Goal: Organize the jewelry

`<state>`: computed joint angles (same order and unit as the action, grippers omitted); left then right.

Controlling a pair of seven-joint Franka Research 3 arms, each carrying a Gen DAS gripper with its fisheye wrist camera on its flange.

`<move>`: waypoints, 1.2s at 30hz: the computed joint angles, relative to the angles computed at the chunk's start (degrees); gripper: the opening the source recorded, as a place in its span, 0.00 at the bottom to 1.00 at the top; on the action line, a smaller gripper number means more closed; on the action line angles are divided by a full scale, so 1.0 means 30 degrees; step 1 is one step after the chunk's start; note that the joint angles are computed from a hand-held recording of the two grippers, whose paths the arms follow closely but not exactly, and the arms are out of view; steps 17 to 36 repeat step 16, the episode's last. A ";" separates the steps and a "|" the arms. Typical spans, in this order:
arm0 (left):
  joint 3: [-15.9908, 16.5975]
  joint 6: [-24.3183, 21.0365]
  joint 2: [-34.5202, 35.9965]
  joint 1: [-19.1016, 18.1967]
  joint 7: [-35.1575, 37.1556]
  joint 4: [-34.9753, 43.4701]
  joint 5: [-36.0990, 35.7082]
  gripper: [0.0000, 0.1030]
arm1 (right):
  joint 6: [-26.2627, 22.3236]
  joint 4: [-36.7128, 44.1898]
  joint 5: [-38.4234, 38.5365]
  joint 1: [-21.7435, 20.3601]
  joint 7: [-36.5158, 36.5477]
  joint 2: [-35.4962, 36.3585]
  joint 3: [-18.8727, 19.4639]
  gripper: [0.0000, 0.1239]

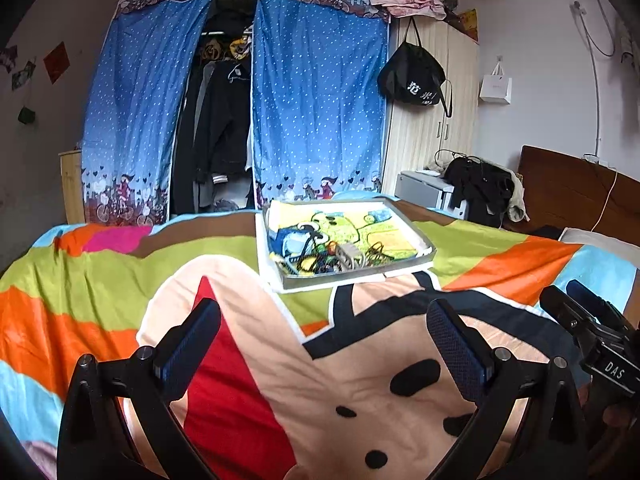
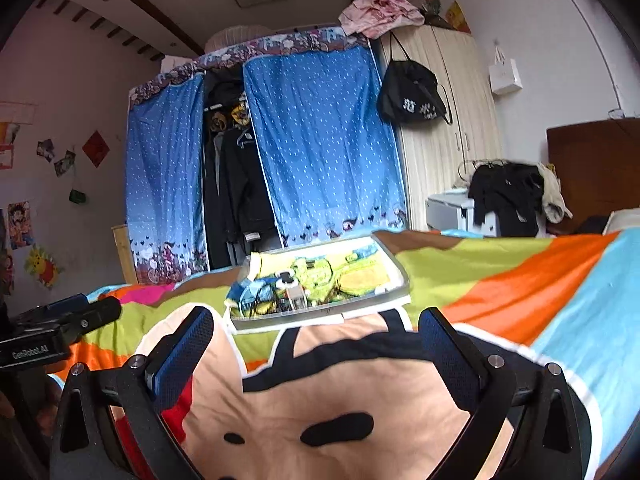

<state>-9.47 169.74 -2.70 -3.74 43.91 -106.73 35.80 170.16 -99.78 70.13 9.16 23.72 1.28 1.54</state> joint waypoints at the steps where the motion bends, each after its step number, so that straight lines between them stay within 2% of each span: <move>1: 0.0028 0.0047 -0.0127 0.0025 -0.0062 -0.0233 0.0022 0.98 | 0.0085 -0.0240 -0.0290 0.0005 0.0256 -0.0116 -0.0007 0.83; 6: -0.0029 0.0298 -0.0786 0.0304 -0.0676 -0.1547 0.0273 0.98 | 0.0440 -0.1385 -0.2088 0.0197 0.1895 -0.0644 -0.0103 0.83; 12: -0.0394 -0.0352 -0.1093 0.0768 -0.2189 -0.2009 0.1617 0.98 | 0.0711 -0.2077 -0.4022 0.0460 0.3413 -0.0827 -0.0201 0.83; 14: -0.0295 0.0224 -0.1129 0.0845 -0.2433 -0.2256 0.1716 0.98 | 0.0687 -0.2188 -0.4591 0.0500 0.3749 -0.0821 -0.0228 0.83; 16: -0.0385 0.0032 -0.1104 0.1000 -0.2982 -0.2203 0.2052 0.98 | 0.0679 -0.2235 -0.5136 0.0526 0.4088 -0.0771 -0.0237 0.83; 36: -0.0385 0.0032 -0.1104 0.1000 -0.2982 -0.2203 0.2052 0.98 | 0.0679 -0.2235 -0.5136 0.0526 0.4088 -0.0771 -0.0237 0.83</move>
